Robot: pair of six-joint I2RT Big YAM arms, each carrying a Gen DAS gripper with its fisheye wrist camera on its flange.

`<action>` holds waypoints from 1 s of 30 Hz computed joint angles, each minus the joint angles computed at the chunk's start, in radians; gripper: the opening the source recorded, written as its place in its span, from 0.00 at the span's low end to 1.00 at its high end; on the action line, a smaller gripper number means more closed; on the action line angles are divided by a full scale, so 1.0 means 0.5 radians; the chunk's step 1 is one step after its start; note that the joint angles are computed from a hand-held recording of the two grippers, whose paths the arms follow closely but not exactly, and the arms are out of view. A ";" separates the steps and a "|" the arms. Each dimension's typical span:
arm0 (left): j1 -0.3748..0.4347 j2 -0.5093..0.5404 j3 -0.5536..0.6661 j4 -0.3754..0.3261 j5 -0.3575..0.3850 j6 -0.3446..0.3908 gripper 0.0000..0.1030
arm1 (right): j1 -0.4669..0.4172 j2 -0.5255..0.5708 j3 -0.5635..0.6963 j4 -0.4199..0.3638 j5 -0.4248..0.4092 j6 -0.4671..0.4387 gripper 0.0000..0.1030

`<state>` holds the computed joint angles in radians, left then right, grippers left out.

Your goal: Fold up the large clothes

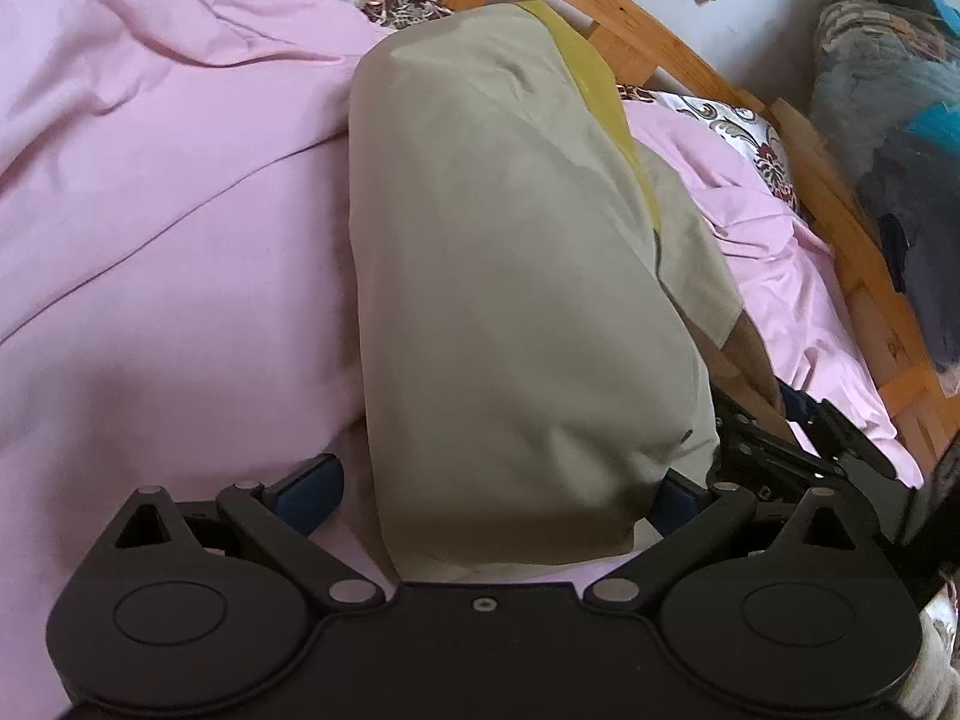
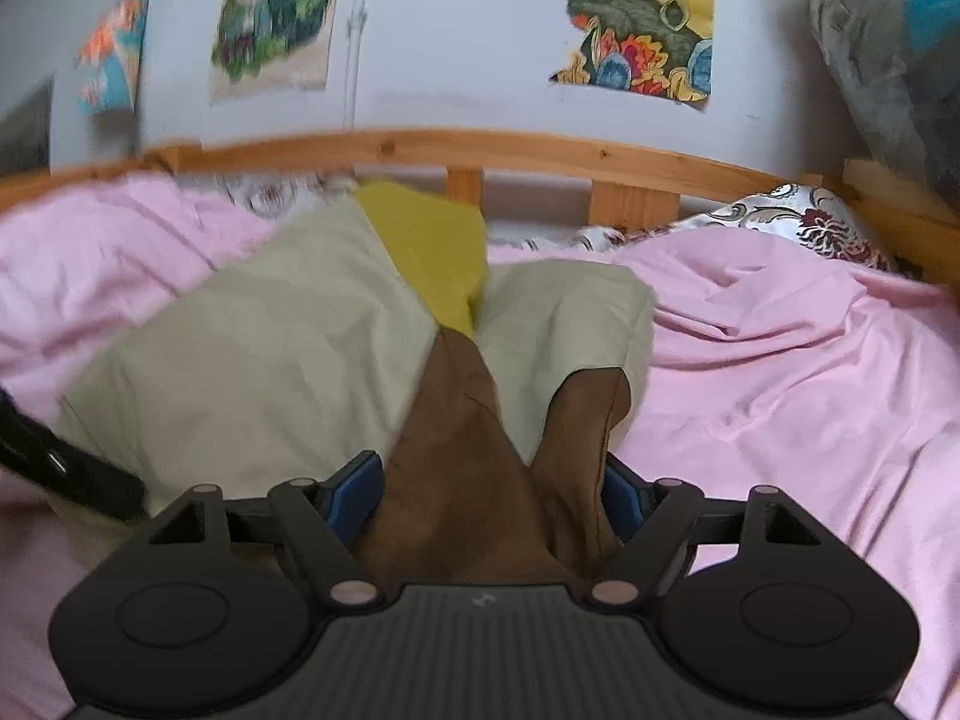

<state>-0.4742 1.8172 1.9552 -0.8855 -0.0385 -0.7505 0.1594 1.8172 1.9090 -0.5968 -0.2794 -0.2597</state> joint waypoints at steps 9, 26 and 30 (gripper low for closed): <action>-0.106 -0.069 0.016 -0.035 -0.181 -0.021 0.97 | -0.044 0.012 0.072 -0.085 -0.064 0.056 0.80; -0.470 -0.275 0.124 -0.139 -1.144 0.116 0.99 | -0.168 -0.470 -0.270 0.289 -0.244 0.300 0.99; -0.575 -0.358 0.050 -0.068 -1.356 0.131 0.99 | -0.209 -0.623 -0.406 0.421 -0.298 0.396 1.00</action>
